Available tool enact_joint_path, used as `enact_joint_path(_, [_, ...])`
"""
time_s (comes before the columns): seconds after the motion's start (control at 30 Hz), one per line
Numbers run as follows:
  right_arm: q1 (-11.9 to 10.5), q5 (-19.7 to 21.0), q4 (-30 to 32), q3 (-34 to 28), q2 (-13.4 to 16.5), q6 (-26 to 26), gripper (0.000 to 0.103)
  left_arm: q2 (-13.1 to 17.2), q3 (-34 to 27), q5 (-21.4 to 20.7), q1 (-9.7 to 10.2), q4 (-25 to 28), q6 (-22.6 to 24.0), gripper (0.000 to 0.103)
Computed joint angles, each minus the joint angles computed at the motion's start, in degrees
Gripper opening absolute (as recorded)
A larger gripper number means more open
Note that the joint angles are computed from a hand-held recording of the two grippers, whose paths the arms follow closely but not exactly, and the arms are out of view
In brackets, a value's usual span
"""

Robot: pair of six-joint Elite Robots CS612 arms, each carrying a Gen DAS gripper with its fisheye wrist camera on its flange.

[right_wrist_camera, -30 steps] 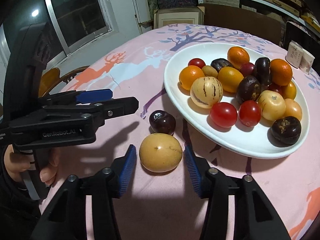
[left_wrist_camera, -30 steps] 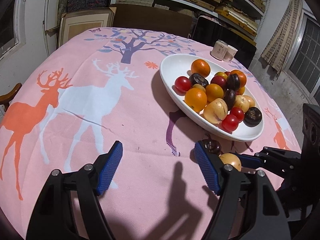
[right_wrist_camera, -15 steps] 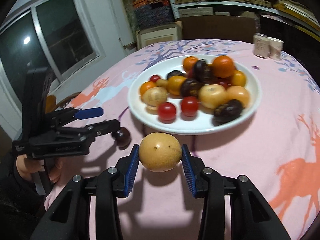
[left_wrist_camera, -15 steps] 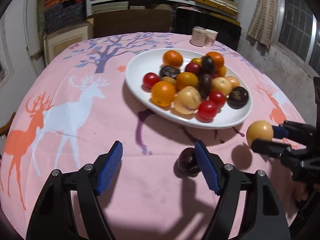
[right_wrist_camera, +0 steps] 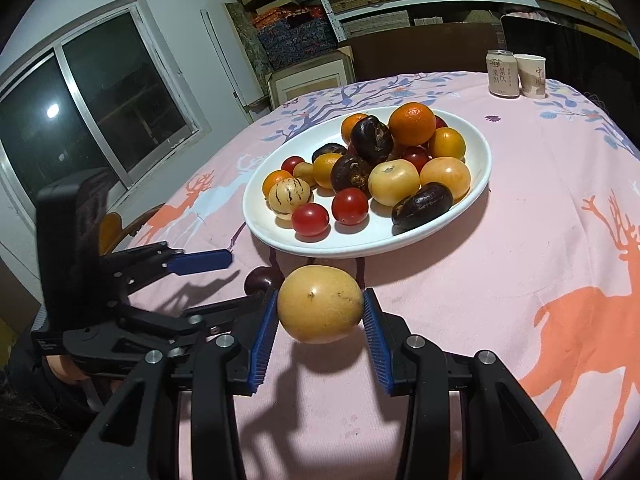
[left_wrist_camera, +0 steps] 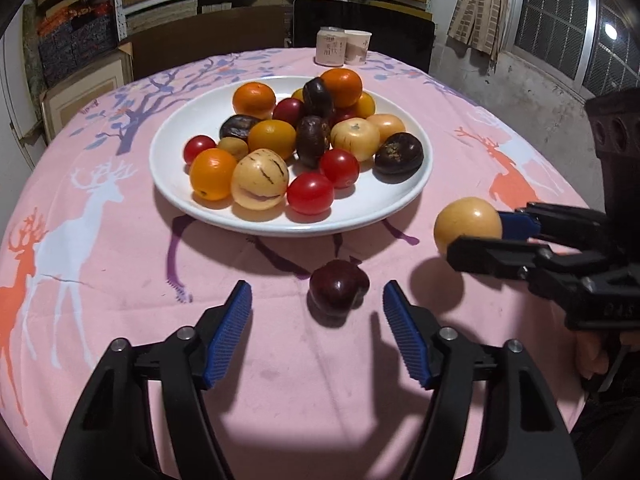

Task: Organize fruits
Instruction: 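Grasp the large pale yellow fruit with the right gripper while the left gripper grasps the dark red plum, then carry the pale yellow fruit and plum over the white plate and open both grippers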

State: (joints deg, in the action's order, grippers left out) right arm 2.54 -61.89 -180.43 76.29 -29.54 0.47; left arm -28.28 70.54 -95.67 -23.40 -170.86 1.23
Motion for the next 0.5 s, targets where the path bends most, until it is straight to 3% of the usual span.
enact_joint_path(0.07, [0.01, -0.25, -0.26, 0.14, -0.05, 0.28, 0.042, 0.78, -2.05, -0.23, -0.21, 4.05, 0.47, 0.041])
enact_joint_path(0.13, [0.02, -0.83, -0.88, 0.51, -0.22, 0.29, 0.042, 0.76, -1.91, 0.11, -0.59, 3.41, 2.08, 0.032])
enact_joint_path(0.5, [-0.08, -4.11, -2.81, 1.45, -1.06, -1.57, 0.042, -1.68, 2.15, 0.07, -0.32, -5.78, 1.41, 0.032])
